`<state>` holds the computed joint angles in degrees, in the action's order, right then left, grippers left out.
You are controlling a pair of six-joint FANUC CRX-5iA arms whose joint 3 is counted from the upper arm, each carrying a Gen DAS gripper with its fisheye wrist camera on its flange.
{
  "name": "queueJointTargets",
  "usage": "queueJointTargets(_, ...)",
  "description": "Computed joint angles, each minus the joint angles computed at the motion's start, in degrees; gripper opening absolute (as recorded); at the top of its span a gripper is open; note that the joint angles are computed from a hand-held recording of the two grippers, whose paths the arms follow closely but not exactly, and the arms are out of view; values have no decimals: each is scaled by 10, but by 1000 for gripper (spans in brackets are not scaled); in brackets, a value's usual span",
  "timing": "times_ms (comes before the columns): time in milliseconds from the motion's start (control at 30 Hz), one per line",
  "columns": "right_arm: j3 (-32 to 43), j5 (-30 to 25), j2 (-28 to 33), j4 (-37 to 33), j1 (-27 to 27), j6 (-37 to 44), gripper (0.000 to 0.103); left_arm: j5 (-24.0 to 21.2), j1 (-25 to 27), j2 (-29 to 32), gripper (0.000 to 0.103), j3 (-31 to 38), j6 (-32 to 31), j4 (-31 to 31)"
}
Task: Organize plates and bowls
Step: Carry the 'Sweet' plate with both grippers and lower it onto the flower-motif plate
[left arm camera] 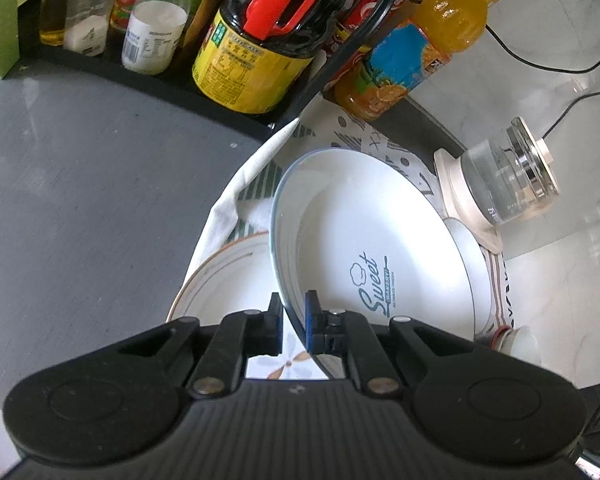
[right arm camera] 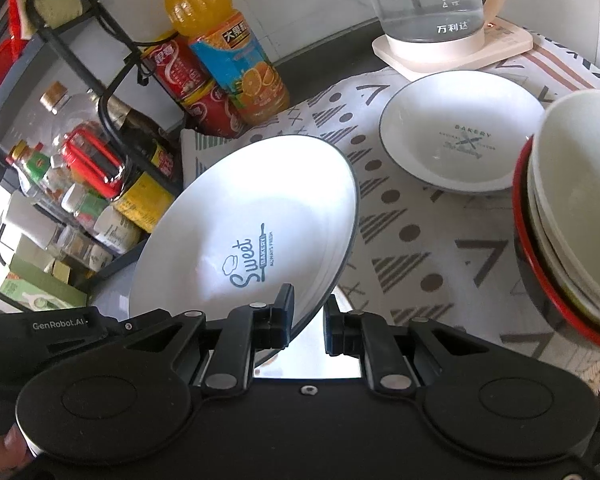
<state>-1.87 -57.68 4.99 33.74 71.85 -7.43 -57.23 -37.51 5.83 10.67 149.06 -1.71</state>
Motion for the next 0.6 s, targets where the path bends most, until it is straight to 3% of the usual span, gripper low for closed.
queueJointTargets(600,-46,-12,-30,11,46,-27,14,-6,-28,-41,9,-50,21,-1)
